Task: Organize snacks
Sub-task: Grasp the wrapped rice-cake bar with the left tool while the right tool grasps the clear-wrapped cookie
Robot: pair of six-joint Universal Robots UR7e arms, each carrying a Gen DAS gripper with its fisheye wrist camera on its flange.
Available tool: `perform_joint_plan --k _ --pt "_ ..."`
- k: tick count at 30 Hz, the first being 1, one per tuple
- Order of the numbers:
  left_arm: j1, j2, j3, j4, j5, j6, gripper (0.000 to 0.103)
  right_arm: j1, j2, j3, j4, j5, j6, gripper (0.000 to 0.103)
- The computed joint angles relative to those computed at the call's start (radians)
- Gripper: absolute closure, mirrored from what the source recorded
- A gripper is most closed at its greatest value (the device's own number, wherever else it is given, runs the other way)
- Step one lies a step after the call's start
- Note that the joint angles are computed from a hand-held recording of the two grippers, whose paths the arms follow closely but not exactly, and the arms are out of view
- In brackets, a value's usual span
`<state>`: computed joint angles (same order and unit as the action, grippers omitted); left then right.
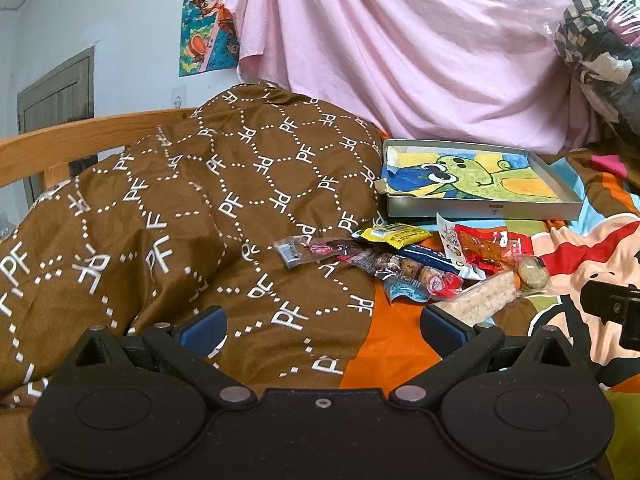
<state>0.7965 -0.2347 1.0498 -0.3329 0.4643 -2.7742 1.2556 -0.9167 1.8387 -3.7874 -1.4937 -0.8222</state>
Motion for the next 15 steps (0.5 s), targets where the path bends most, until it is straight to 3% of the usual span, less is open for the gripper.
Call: perform_joint_plan --k 4,9,12,15 --pt "-0.001 0.027 -0.068 0.061 0.013 0.013 0.001 0.002 -0.010 -0.020 0.030 0.014 -0.070 0.000" --pt "0.007 0.081 -0.192 0.188 0.055 0.005 0.001 0.005 -0.026 -0.075 0.165 0.044 -0.158 0.000" --pt "0.015 0.128 -0.293 0.263 0.074 0.024 0.001 -0.002 -0.032 -0.119 0.253 0.088 -0.197 0.000" --pt "0.028 0.209 -0.466 0.388 0.108 0.005 0.001 -0.004 -0.030 -0.170 0.320 0.104 -0.216 0.000"
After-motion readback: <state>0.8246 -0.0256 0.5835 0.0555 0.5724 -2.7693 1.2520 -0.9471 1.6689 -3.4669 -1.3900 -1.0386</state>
